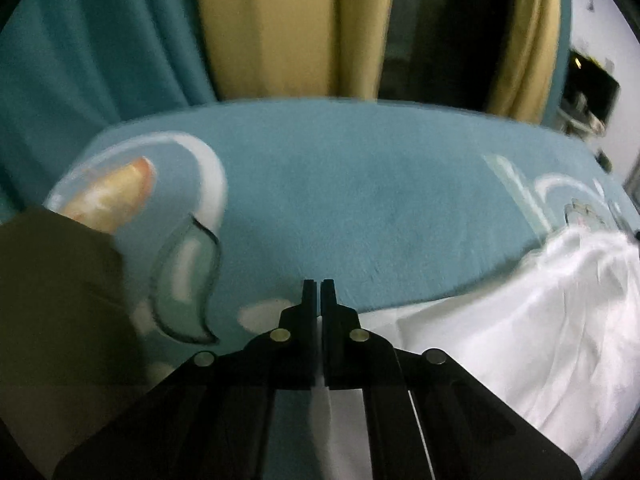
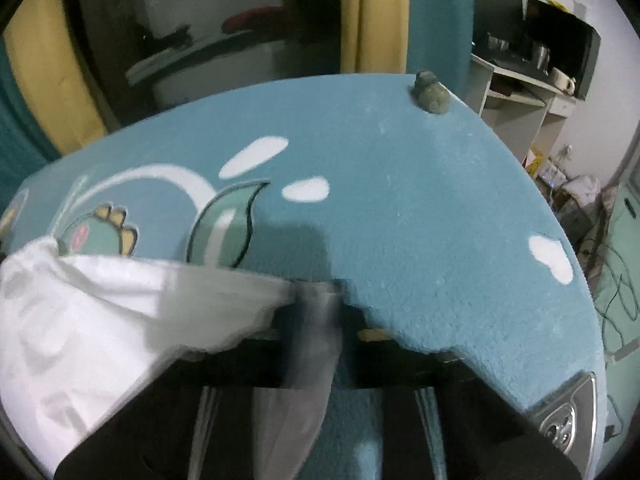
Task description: Fold large clothes
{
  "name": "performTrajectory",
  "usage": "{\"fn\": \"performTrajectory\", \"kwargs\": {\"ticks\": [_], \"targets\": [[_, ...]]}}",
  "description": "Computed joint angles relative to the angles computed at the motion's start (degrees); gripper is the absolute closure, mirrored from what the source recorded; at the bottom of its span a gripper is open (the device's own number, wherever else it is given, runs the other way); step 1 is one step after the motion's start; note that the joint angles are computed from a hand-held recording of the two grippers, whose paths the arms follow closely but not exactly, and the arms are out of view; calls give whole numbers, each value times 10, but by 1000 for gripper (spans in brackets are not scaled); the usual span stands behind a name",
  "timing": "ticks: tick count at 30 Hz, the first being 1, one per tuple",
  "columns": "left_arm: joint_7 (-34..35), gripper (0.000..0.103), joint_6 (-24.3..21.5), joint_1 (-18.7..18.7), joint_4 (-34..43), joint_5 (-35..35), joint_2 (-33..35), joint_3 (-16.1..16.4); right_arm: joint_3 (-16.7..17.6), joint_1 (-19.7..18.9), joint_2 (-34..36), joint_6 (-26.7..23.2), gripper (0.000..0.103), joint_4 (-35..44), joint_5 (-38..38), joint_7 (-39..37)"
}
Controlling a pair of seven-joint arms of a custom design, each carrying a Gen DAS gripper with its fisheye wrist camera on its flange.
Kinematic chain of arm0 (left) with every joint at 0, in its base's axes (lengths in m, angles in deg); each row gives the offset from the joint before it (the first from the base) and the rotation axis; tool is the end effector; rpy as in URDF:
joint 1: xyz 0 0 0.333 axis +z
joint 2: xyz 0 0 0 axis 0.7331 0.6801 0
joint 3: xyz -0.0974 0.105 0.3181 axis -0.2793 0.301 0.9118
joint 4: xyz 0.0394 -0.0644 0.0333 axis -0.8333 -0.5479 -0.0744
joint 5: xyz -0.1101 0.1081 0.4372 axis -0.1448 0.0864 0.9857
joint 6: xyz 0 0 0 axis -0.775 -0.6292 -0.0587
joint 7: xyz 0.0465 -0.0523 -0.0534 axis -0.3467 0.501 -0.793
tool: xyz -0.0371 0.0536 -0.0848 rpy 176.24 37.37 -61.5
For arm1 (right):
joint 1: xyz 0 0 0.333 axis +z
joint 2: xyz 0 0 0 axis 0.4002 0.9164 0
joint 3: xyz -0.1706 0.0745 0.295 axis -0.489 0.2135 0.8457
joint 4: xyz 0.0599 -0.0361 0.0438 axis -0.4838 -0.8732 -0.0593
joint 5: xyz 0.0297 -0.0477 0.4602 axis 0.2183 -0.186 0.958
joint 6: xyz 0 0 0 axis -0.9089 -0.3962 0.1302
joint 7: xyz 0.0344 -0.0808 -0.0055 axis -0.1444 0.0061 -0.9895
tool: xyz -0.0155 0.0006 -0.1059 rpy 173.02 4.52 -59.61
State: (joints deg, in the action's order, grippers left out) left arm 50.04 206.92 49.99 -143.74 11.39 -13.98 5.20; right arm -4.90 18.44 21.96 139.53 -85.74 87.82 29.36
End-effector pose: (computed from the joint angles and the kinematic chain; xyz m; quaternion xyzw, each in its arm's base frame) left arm 0.4182 -0.0307 0.4667 -0.7317 0.5830 -0.2285 0.2691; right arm 0.5373 -0.1799 0.4401 -0.7309 0.5801 -0.1904 0.3052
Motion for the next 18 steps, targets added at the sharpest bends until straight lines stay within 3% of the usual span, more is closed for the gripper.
{"fn": "performTrajectory", "kwargs": {"ticks": [2,5,9,12,13,14,15,16,17,18], "targets": [[-37,101,22,30,-6,9,-15,-20,2,11,-13,47,100,-7,31,-32],[-86,101,57,58,-10,17,-22,-37,-7,24,-24,55,100,2,71,-55],[-55,101,27,12,6,-3,13,8,-2,21,-9,66,100,13,53,-33],[-52,96,-12,9,18,-8,35,-1,10,8,17,58,99,19,-14,23],[-55,83,-20,9,20,-8,38,-3,18,2,23,68,99,15,-50,51],[-54,58,-28,5,22,-12,36,-1,22,-4,23,71,98,11,-81,76],[-52,46,-30,1,20,-14,29,1,27,-8,23,77,95,6,-113,103],[-48,37,-27,-5,15,-15,17,3,27,-7,18,87,90,-2,-121,108],[-43,37,-29,-9,11,-16,6,4,27,-6,11,99,85,-10,-127,113],[-38,37,-34,-12,9,-15,-4,4,28,-7,0,112,73,-20,-138,123]]}}
